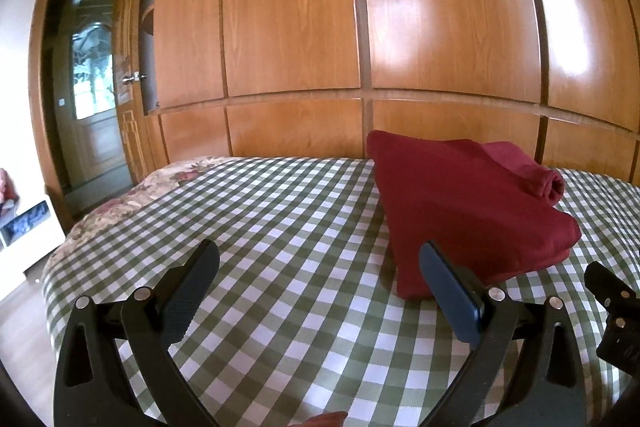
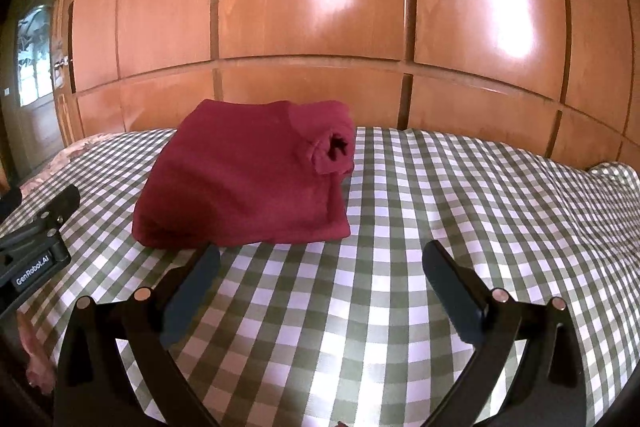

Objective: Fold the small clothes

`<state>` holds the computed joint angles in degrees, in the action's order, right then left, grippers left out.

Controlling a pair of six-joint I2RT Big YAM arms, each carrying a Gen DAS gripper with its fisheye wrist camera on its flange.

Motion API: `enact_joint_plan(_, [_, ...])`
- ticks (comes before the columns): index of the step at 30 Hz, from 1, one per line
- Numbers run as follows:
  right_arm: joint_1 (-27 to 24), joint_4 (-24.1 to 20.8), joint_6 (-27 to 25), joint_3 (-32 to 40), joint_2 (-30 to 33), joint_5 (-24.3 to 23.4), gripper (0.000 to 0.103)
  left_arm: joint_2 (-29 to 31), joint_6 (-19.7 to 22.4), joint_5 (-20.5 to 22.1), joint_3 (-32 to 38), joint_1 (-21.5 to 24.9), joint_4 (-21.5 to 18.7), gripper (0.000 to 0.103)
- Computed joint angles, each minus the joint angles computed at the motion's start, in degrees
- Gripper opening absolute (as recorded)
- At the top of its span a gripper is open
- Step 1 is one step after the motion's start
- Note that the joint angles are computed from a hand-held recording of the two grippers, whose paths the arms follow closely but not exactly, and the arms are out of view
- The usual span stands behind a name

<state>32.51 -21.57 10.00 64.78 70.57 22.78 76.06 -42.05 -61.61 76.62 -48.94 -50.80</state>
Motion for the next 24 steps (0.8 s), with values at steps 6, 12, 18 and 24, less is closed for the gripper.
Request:
enact_joint_plan(6, [-0.52,-0.63,1.03,0.25,0.28,-0.5,0.101,-0.06,1.07,0.15,-0.23,-0.24,0.87,0.099])
enact_joint_plan(12, [-0.53,-0.45,0.87,0.14,0.23,-0.48,0.101,0.16,1.26,0.13,-0.08,-0.38,0.84,0.099])
enact_joint_plan(18, [-0.53,-0.49,0.9,0.21,0.34,-0.45,0.101,0.13,1.64,0.51,-0.26,-0.35,1.29,0.099])
enact_joint_plan(24, [-0.49,-0.46,0.93,0.19,0.33,-0.38,0.101,0.26,2.07,0.28,-0.27,-0.44,1.71,0.099])
